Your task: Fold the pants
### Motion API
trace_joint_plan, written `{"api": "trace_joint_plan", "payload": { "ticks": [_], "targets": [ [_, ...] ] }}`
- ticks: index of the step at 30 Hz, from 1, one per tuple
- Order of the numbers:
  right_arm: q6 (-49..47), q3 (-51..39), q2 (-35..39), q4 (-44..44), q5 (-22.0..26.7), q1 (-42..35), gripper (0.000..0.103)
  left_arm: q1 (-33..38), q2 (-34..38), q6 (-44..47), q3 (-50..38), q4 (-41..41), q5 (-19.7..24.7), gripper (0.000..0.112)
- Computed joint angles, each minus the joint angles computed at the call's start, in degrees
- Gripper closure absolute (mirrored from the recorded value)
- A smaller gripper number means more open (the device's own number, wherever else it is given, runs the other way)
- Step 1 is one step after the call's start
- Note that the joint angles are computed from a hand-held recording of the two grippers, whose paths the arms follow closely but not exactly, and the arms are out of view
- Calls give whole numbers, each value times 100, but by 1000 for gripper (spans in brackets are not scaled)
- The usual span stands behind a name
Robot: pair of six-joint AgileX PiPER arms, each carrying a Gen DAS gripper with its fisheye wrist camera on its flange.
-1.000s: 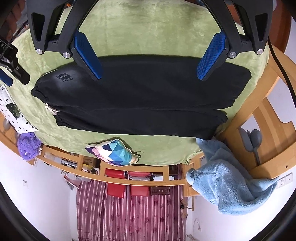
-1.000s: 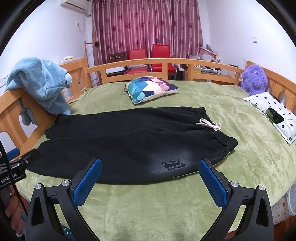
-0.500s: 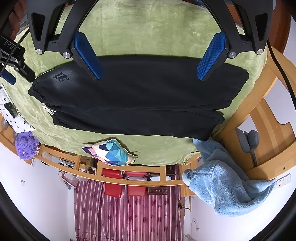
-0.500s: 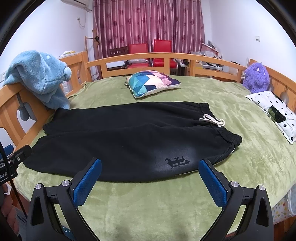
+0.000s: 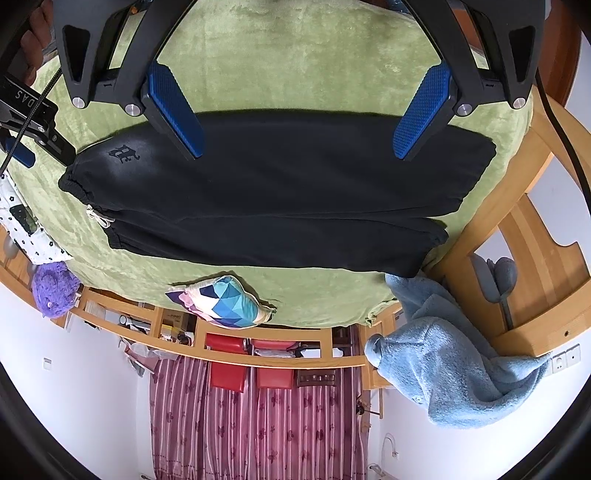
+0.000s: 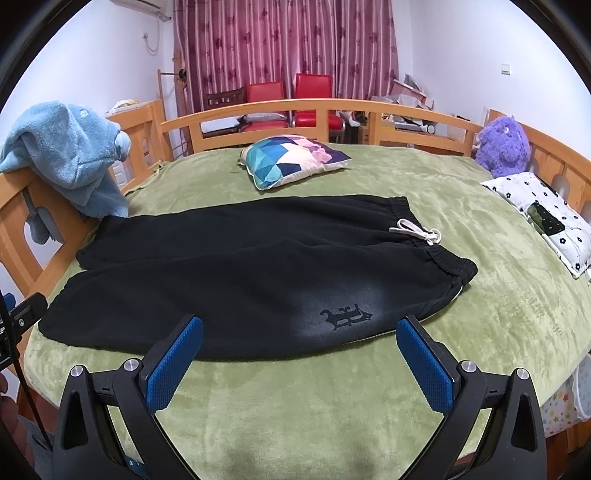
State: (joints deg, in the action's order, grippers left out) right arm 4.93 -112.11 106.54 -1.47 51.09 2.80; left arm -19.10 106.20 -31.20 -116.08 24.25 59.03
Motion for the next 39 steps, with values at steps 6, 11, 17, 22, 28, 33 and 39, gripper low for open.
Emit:
{"api": "trace_joint_plan", "payload": {
  "ticks": [6,11,17,22,28,33,39],
  "targets": [
    [-152,166,-118,-59,-230,48,0,30,-126,2,153,-38,-61,9],
    [-94,246,-180,-187,-292,119,0,28,-275,-5,314,-63,-145,9],
    [-233,108,-106,183,-48,-15,1,10,-416,-65,481,-60,-288,9],
    [-50,351,-233,-95,-185,46,1,37,-444,-16,494,-115,-278,9],
    [99,387,-255,-433,0,173,1,110,-687,-131,847,-209,-564,9],
    [-60,1006,-523,-153,-517,-25,1,223,-828,-255,1281,-182,-863,9],
    [-320,1747,-566,-75,-1212,-339,7,495,-720,-402,1787,-223,-1170,11]
  ]
}}
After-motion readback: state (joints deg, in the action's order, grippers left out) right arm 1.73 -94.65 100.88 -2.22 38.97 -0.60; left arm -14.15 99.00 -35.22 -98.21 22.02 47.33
